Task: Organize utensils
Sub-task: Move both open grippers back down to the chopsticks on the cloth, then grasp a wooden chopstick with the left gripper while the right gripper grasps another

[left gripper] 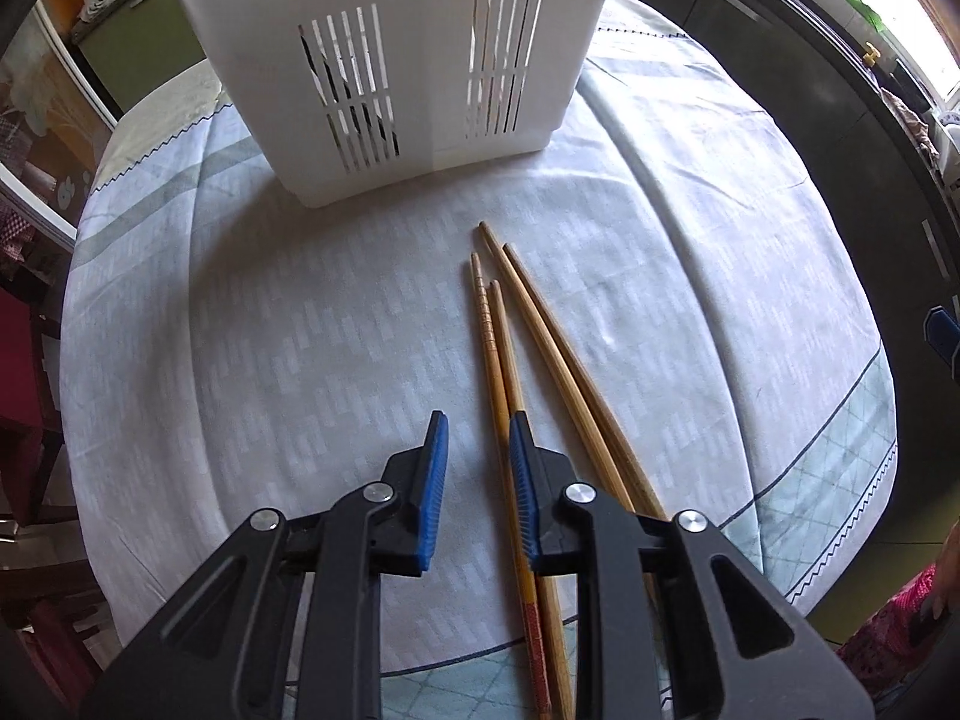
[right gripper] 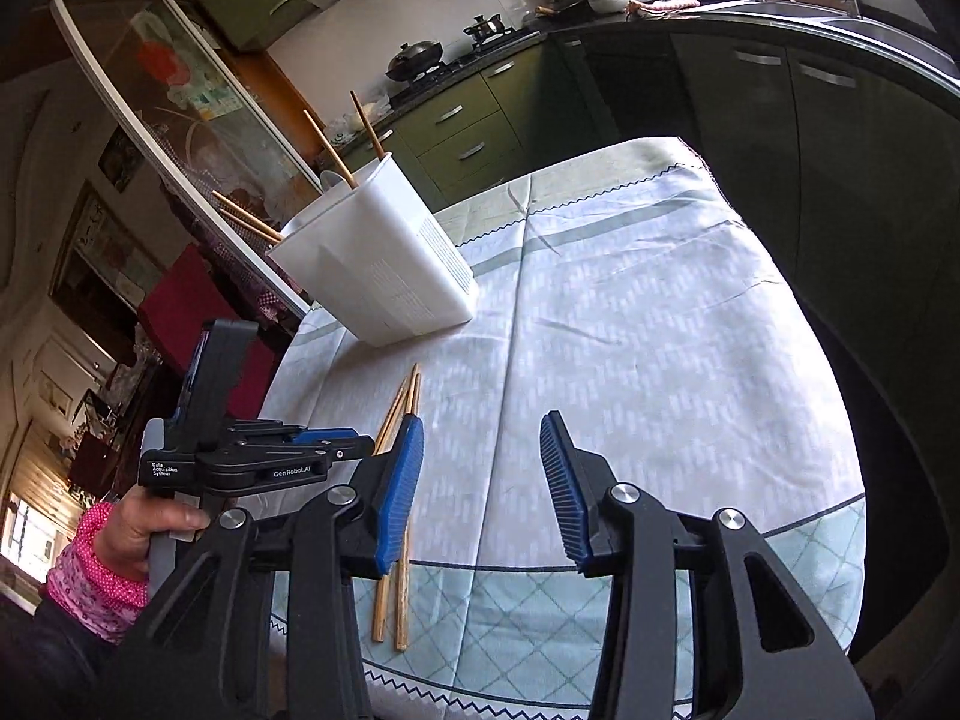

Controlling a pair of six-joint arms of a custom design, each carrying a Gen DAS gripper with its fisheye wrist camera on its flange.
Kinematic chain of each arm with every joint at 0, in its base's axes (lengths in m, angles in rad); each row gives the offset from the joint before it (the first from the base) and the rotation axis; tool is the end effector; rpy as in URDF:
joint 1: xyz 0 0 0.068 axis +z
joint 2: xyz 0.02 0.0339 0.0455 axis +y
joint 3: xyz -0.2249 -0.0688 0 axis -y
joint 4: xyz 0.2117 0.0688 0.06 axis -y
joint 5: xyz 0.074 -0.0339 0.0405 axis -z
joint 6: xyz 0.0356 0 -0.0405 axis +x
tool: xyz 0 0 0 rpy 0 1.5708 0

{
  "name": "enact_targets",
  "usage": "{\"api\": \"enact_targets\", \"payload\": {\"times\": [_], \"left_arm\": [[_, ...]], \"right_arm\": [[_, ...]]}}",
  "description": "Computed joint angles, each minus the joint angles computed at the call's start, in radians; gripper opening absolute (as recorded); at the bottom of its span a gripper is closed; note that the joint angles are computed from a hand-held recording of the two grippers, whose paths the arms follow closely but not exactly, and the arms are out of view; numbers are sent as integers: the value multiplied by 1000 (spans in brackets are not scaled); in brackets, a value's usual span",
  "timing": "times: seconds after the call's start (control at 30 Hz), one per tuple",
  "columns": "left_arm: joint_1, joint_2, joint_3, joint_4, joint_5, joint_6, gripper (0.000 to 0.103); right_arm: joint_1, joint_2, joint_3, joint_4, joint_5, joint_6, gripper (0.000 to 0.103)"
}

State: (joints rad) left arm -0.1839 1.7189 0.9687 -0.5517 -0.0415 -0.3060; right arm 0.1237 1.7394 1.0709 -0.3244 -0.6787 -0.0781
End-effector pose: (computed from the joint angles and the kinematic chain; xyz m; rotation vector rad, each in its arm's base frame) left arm 0.2737 -0.0494 0.1299 -0.1832 2.8647 -0.0364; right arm 0.3114 0.0612 0.1659 -0.5019 2.4083 0.8800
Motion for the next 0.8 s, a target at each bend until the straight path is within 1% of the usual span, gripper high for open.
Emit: {"api": "enact_targets", "payload": {"times": [0.17,0.2,0.23,0.27,0.4,0.5,0.63,0.8], "left_arm": [[-25,40,34,-7,-26,-10,20],[-27,44,37,-10,-32,-10,19],[-30,61,46,-11,-34,-13,13],[-23,69,49,-16,-26,-8,11],[4,50,18,-5,-23,13,9],[34,32,-5,-3,-25,41,9],[85,1,-41,2,-29,68,9],[143,-36,-88,15,-19,106,9]], "right_arm": [[19,31,9,4,21,4,41],[27,35,10,3,30,3,41],[34,39,13,1,39,2,41],[43,45,16,1,48,2,41],[98,88,64,-25,103,0,41],[175,140,135,-62,174,-25,41],[307,273,294,-152,286,-66,41],[409,450,499,-246,364,-70,41]]}}
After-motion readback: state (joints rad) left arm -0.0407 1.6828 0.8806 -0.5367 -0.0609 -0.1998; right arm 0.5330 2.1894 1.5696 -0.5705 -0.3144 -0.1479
